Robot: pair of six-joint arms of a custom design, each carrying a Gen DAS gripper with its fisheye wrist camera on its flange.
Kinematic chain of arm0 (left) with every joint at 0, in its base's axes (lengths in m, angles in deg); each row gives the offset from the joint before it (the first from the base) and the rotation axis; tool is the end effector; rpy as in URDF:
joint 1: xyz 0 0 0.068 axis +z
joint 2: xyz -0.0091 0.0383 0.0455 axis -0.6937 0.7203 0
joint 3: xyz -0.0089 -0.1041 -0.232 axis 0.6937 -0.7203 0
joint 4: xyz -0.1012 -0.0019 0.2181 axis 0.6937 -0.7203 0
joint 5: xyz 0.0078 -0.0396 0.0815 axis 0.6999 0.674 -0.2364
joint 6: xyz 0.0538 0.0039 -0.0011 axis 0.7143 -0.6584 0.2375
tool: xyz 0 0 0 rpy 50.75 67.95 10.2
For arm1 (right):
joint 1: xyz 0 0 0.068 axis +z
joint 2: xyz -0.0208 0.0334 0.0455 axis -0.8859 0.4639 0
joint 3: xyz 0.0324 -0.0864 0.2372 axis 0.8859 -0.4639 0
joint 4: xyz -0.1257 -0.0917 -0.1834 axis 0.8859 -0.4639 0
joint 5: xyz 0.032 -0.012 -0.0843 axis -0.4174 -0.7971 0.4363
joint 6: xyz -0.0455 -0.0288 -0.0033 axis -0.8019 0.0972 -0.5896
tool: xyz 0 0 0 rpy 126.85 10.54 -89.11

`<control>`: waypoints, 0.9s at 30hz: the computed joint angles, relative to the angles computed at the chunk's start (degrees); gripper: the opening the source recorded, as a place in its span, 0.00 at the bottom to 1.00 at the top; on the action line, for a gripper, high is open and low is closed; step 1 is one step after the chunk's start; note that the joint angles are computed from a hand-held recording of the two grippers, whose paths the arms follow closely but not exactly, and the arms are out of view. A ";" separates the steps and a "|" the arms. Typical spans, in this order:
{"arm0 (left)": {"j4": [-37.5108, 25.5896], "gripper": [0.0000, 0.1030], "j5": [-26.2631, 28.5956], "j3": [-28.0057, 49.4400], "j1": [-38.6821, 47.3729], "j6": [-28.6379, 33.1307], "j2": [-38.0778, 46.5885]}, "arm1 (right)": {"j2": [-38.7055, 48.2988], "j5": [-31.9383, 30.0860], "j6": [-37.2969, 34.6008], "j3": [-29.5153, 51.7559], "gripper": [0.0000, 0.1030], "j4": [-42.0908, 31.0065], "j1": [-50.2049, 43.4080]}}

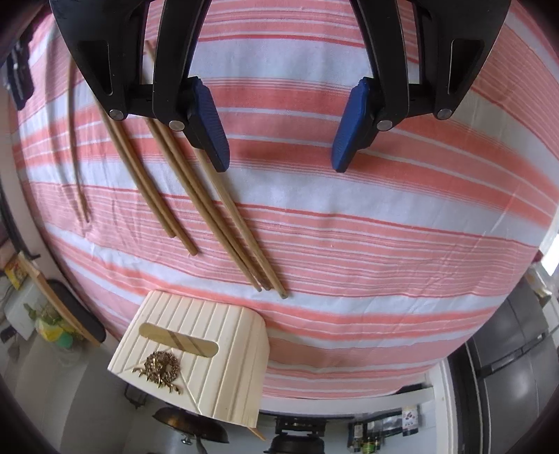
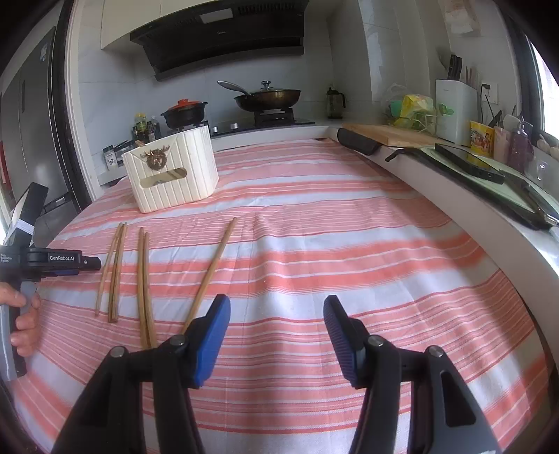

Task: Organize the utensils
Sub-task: 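Withdraw both tools and lower them toward the remaining chopsticks, then close left tool on a wooden chopstick while right tool closes on another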

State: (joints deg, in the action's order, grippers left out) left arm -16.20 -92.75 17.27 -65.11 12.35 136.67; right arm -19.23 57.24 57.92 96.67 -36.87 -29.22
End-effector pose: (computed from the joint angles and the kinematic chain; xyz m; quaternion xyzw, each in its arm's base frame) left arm 0.1899 -0.0625 0.2009 -0.2442 0.9228 -0.0273 0.2966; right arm 0.1678 0.1036 0.2063 -0.1312 0.8829 0.1129 0.4365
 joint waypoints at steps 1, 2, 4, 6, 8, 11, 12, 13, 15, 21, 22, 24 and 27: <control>0.94 0.68 1.23 -0.83 0.46 -1.35 -1.93 | 0.05 -0.16 -0.05 -0.02 0.55 0.03 -0.10; 1.16 0.78 1.02 -1.05 0.35 -2.85 -3.06 | 0.00 -0.22 -0.10 -0.10 0.55 0.03 -0.15; 1.14 0.84 -2.27 0.11 -1.63 -3.92 -2.03 | 0.05 0.21 -0.08 -0.10 0.55 0.08 0.10; 1.16 0.84 -4.51 2.28 -3.18 -3.00 1.83 | 0.27 0.15 -0.30 0.11 0.55 -0.09 0.06; 0.89 0.84 -6.29 4.31 -4.24 -3.16 6.16 | 0.47 -0.02 -0.53 0.38 0.55 -0.36 -0.08; -0.73 0.84 -8.81 6.13 -5.42 -5.27 10.92 | 0.49 -0.57 -0.43 0.59 0.55 -0.71 -0.45; -1.09 0.84 -9.28 6.03 -5.53 -5.86 11.77 | 0.51 -0.88 -0.40 0.59 0.55 -0.70 -0.75; -0.81 0.84 -10.23 5.57 -5.91 -5.89 12.11 | 0.54 -1.12 -0.30 0.63 0.55 -0.76 -0.98; -1.35 0.85 -12.16 5.06 -6.86 -5.91 12.27 | 0.94 -1.59 -0.23 0.80 0.55 -0.78 -1.33; -1.05 0.47 -11.39 4.13 -7.07 -2.86 10.20 | 2.98 -2.69 -1.08 2.90 0.55 -2.43 -1.74; -1.25 0.40 -11.35 4.08 -7.71 -2.28 9.75 | 3.01 -3.64 -0.96 3.57 0.55 -2.92 -2.09; -1.44 0.16 -11.54 3.75 -8.88 -1.34 9.14 | 3.42 -6.41 -0.30 5.73 0.55 -4.31 -2.70; -2.29 0.07 -11.91 2.91 -9.98 -0.40 7.72 | 7.61 -10.51 -0.44 11.08 0.49 -6.95 -2.54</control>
